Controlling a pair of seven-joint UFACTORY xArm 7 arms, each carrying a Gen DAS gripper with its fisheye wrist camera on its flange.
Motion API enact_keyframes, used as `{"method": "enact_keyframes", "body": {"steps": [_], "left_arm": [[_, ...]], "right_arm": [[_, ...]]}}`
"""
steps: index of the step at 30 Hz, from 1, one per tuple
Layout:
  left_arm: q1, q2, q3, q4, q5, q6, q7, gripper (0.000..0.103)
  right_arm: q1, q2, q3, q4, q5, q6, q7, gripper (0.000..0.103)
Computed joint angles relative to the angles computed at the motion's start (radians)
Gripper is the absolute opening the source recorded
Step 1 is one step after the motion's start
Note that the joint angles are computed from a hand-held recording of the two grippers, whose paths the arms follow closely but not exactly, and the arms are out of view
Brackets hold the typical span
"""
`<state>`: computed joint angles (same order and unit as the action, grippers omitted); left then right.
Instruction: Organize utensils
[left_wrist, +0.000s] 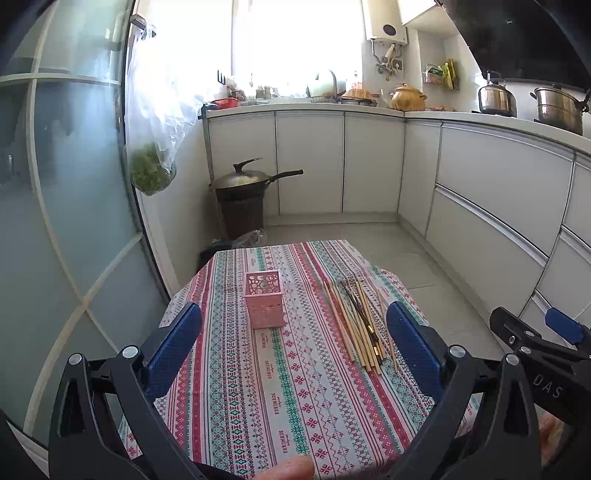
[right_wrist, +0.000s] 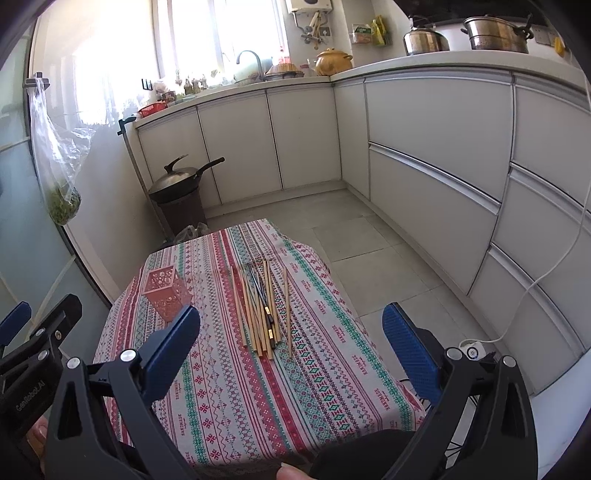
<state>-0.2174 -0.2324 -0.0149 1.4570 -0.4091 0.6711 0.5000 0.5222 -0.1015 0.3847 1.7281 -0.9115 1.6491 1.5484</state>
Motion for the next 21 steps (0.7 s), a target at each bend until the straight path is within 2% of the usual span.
{"method": "enact_keyframes", "body": {"steps": [21], "left_arm": [[0.006,0.010,-0.003,0.003,0.012,-0.001,-0.017,0.096]], "right_arm": [[-0.009,-0.002,-0.002,0.000,0.018,-0.013,-0.009,0.096]]}}
